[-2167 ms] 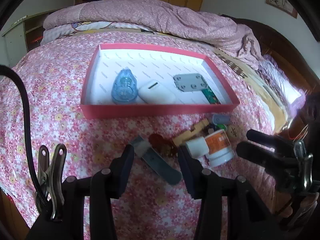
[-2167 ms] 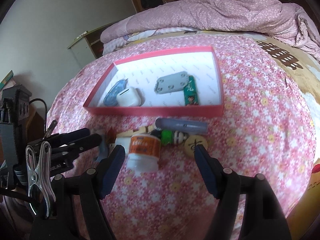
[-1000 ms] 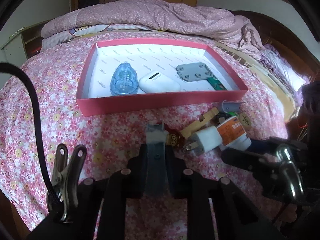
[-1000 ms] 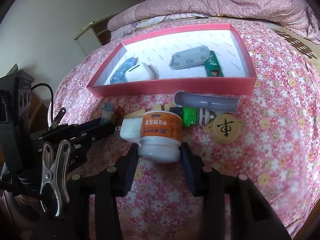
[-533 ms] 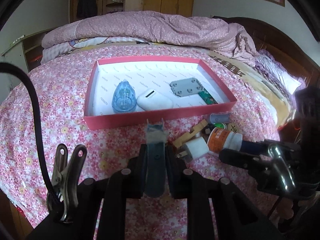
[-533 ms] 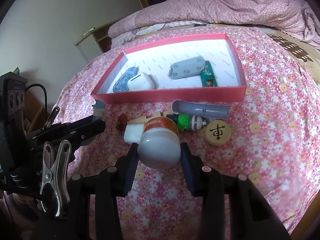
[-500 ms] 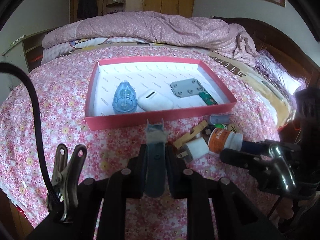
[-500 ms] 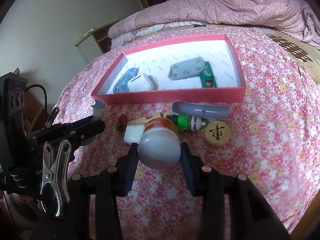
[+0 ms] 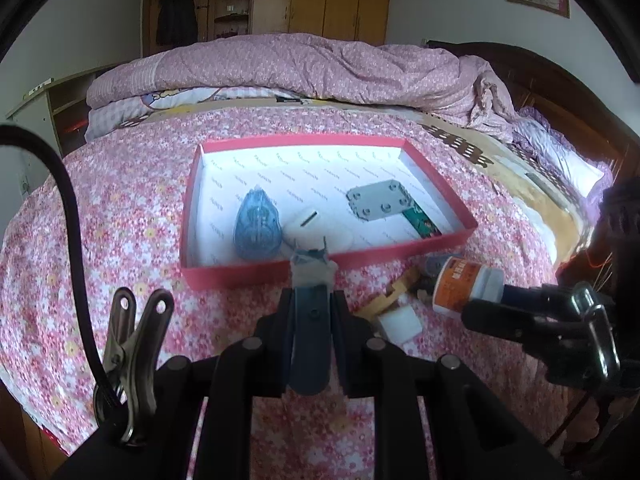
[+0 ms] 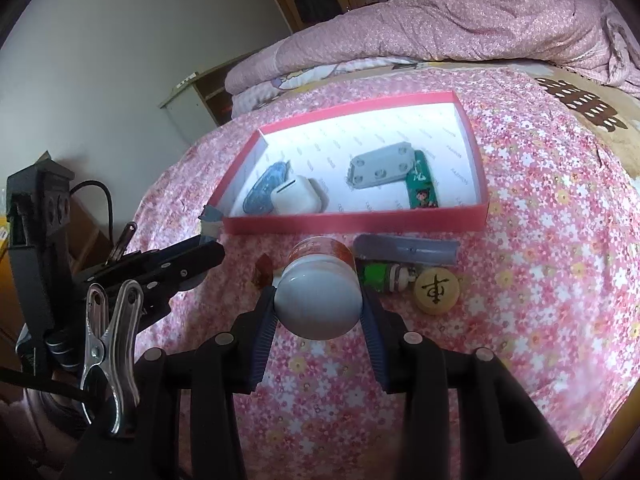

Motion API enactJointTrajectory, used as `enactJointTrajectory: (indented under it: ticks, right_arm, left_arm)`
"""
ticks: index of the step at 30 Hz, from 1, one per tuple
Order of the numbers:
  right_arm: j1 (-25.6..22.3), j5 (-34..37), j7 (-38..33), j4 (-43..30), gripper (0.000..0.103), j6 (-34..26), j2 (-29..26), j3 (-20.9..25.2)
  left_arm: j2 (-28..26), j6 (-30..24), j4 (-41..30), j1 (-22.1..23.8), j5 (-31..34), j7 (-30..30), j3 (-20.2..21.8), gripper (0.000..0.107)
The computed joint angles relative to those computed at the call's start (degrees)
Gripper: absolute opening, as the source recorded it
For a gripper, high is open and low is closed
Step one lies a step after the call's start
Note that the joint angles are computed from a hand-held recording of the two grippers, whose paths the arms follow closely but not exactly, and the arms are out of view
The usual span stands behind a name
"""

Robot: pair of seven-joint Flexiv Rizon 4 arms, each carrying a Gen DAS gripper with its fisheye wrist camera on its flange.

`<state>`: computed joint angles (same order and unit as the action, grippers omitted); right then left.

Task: Organize rigid objects
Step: 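Carry the blue piece and the white jar toward the tray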

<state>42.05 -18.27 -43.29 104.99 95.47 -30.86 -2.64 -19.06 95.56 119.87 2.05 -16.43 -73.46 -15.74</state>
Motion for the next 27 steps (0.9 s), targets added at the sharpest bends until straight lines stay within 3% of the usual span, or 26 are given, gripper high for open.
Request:
enactJointTrajectory:
  ticks: [20, 27]
  right_arm:
    - [-0.6, 0.2, 2.2, -3.4, 0.042, -0.7, -0.7, -3.5]
    - [-2.3, -0.5, 3.0, -4.9, 0.042, -2.3, -1.5, -2.6]
  left_arm:
    - [-6.3, -3.3, -11.5, -4.4, 0.9, 0.0, 6.1, 0.018]
    - [-10.2, -6.2, -17.8, -5.8, 0.9, -0.1, 7.8, 0.018]
